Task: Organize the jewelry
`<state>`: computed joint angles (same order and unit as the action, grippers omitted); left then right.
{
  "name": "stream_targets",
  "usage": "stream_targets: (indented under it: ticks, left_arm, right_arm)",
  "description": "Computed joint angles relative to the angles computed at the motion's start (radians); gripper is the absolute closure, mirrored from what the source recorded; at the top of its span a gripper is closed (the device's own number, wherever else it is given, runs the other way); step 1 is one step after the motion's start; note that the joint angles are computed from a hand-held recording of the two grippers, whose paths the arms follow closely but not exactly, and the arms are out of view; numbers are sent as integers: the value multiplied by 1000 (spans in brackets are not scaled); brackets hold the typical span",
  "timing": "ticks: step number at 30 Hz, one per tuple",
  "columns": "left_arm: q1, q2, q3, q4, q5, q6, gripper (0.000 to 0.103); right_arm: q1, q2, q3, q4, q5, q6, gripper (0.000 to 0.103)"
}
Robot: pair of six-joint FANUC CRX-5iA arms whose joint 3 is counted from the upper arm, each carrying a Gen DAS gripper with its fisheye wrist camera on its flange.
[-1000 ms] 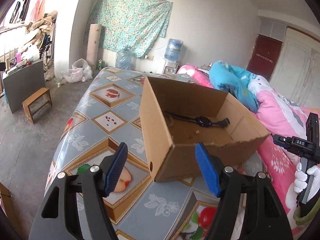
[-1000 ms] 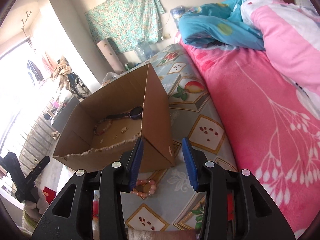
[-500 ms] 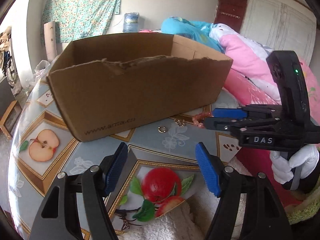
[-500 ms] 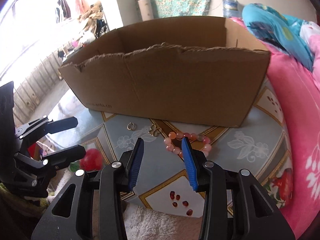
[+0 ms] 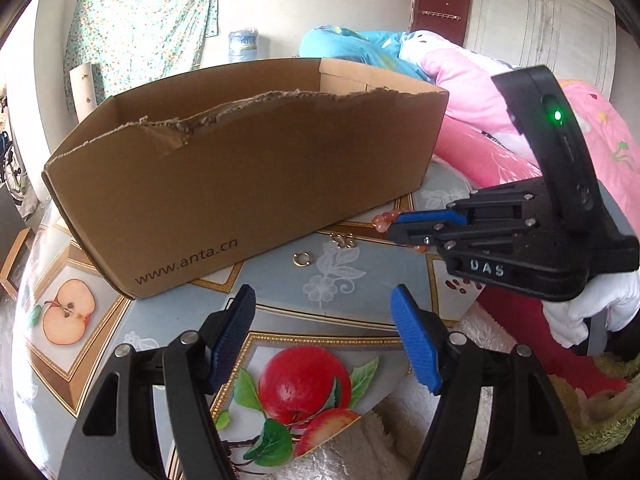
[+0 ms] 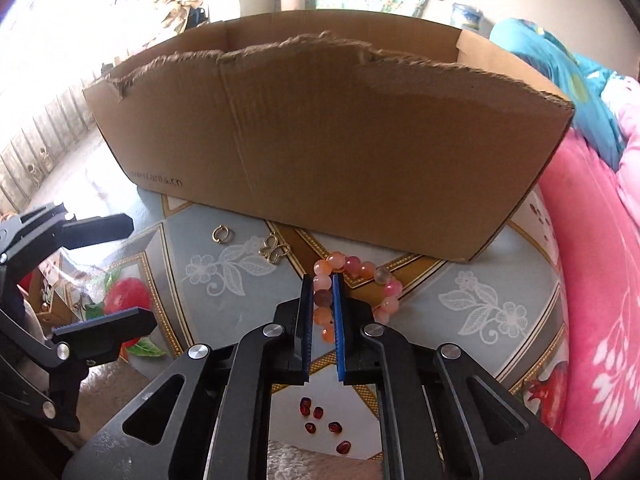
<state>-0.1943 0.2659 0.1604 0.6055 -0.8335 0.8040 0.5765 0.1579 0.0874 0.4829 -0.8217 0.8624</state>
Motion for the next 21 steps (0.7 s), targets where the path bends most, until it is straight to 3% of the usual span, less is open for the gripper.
stream_targets:
  ticks: [7,13,17,21]
  left_arm:
    - [0,-12,-27,23,21,-12,35]
    - [18,-37,-64,56,34,-33,35]
    - [34,-59,-86,50,47,-22,35]
    - [62,-84,-102,21,52,9,35]
  right_arm:
    - [-78,-73,-17,-71,81,-59,96]
    - [-74,-114,-2,-170,107,-34,96]
    - [-48,-105,51,-278,106,64,96]
    - [-46,-26,199,-503,56,257,96]
